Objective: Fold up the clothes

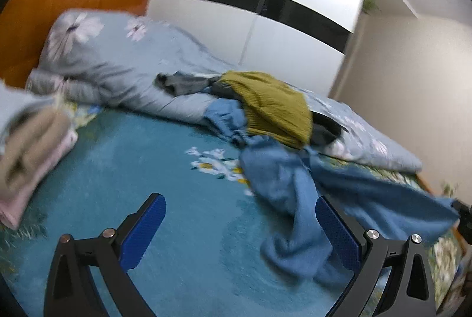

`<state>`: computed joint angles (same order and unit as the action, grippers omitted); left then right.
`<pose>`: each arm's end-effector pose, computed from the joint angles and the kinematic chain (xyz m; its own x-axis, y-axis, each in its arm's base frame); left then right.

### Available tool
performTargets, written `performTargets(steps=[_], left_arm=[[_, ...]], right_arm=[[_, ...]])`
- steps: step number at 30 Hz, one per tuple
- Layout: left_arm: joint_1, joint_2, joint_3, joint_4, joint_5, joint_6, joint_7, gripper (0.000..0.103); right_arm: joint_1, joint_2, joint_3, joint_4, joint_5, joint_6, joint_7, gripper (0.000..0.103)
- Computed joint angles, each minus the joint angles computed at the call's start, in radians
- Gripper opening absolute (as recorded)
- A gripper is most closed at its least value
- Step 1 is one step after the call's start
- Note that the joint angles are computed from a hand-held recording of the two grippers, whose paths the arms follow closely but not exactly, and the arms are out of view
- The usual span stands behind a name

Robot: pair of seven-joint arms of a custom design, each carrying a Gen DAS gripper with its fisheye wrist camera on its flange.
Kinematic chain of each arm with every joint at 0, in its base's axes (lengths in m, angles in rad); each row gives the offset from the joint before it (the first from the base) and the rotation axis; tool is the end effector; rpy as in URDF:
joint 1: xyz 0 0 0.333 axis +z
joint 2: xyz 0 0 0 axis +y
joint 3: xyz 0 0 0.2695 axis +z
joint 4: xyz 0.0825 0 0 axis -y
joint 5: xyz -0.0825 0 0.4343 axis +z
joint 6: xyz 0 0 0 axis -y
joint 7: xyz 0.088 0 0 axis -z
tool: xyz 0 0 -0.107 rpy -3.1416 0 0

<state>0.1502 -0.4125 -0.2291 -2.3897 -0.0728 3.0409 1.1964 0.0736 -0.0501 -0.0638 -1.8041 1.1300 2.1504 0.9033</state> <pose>0.5355 -0.0453 0.5363 0.1511 -0.9434 0.2953 -0.4689 -0.3314 -0.8187 0.6374 0.0429 0.5669 0.4124 -0.6356 -0.6526 -0.7828 0.1191 -0.6107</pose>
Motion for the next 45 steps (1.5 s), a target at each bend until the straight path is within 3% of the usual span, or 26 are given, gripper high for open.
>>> performTargets(steps=[3,7,11,17,22,26,29,33,35,39,45], left_arm=[[-0.061,0.031,0.007,0.050,-0.010,-0.041,0.039,0.103],[-0.164,0.139,0.038,0.171,-0.050,-0.105,0.129,0.103],[-0.188,0.287,0.028,0.310,-0.020,-0.177,0.117,0.103],[-0.198,0.456,0.073,0.475,0.118,-0.279,-0.108,0.103],[-0.189,0.566,0.092,0.585,0.009,-0.305,0.041,0.101],[-0.175,0.629,0.076,0.653,-0.138,-0.343,0.213,0.083],[-0.172,0.653,0.071,0.681,-0.190,-0.380,0.284,0.054],[-0.168,0.658,0.061,0.682,-0.272,-0.397,0.354,0.032],[-0.170,0.652,0.058,0.673,-0.300,-0.397,0.374,0.012],[-0.172,0.609,0.058,0.617,-0.354,-0.365,0.399,0.008],[-0.172,0.497,0.068,0.502,-0.443,-0.247,0.428,0.007]], right_arm=[[-0.037,-0.106,-0.040,-0.136,-0.081,0.092,0.017,0.003],[-0.079,-0.106,-0.089,-0.189,-0.195,0.168,0.143,0.003],[-0.103,-0.067,-0.108,-0.205,-0.197,0.154,0.216,0.003],[-0.114,-0.052,-0.089,-0.225,-0.217,0.172,0.207,0.003],[-0.119,-0.044,-0.093,-0.233,-0.189,0.165,0.168,0.003],[-0.127,-0.039,-0.092,-0.236,-0.198,0.154,0.170,0.003],[-0.132,-0.030,-0.090,-0.230,-0.199,0.145,0.174,0.003],[-0.138,-0.027,-0.088,-0.225,-0.195,0.133,0.182,0.003],[-0.140,-0.028,-0.087,-0.222,-0.198,0.129,0.187,0.003],[-0.139,-0.044,-0.088,-0.226,-0.193,0.125,0.187,0.003],[-0.122,-0.056,-0.084,-0.191,-0.204,0.129,0.189,0.003]])
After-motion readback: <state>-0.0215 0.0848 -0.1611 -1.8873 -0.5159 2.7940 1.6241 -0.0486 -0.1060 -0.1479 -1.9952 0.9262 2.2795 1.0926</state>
